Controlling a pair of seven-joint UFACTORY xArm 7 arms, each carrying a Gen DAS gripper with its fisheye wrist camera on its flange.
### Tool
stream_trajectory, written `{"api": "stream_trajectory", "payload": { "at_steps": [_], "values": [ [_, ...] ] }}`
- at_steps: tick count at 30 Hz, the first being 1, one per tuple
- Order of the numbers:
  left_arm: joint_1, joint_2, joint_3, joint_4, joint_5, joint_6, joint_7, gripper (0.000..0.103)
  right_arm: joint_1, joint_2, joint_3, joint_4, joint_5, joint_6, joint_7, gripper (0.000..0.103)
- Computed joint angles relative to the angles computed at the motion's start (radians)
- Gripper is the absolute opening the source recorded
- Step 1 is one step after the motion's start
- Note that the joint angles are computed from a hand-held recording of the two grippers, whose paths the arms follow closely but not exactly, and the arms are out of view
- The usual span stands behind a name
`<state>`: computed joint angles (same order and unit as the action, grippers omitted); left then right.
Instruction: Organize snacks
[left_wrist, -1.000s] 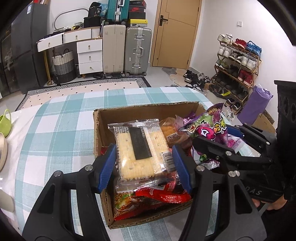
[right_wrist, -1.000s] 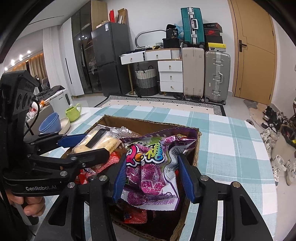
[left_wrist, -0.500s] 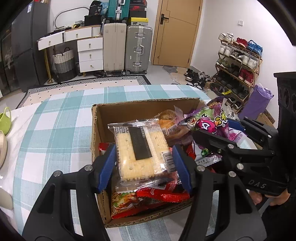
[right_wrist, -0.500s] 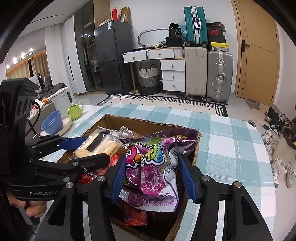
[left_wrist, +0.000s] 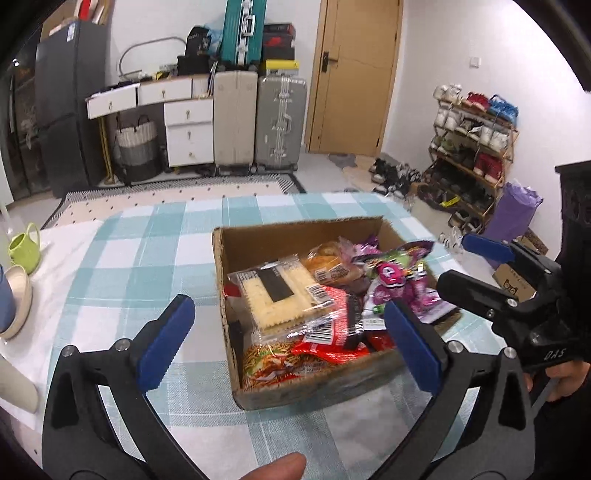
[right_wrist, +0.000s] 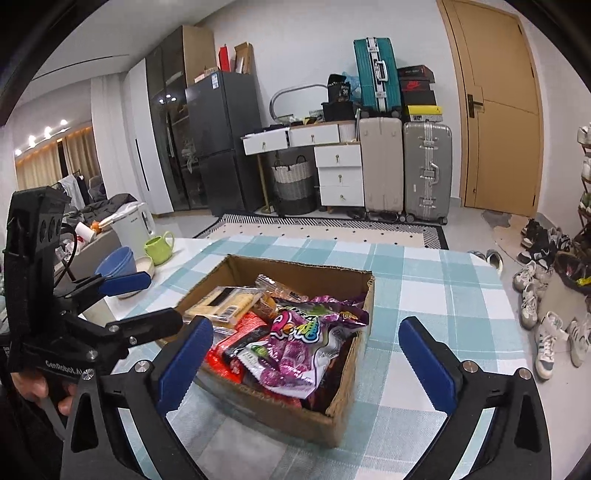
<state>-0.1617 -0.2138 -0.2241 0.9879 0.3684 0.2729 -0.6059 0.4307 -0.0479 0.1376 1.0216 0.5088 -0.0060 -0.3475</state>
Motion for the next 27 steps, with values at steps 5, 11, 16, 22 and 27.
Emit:
{"api": "stream_trajectory", "payload": {
  "at_steps": [5, 11, 16, 22, 27],
  "values": [
    [0.045, -0.120, -0.042, -0.080, 0.056, -0.013, -0.067, 0.102, 0.166, -0.073, -0.110, -0.076, 0.176, -0.070, -0.157, 0.102],
    [0.119, -0.279, -0.126, -0.191, 0.074, -0.031, -0.142, 0.102, 0.457, -0.167, -0.329, -0.203, 0.206, -0.208, -0.215, 0.102],
    [0.153, -0.380, -0.168, -0.278, 0.050, -0.063, -0.168, 0.102, 0.537, -0.219, -0.379, -0.305, 0.092, -0.313, -0.127, 0.102],
    [0.198, -0.447, -0.219, -0.350, 0.025, -0.107, -0.171, 0.102, 0.553, -0.252, -0.379, -0.404, -0.055, -0.432, -0.014, 0.102],
    [0.288, -0.485, -0.294, -0.407, 0.016, -0.187, -0.197, 0.102, 0.510, -0.255, -0.341, -0.445, -0.120, -0.470, 0.048, 0.102]
  ]
}}
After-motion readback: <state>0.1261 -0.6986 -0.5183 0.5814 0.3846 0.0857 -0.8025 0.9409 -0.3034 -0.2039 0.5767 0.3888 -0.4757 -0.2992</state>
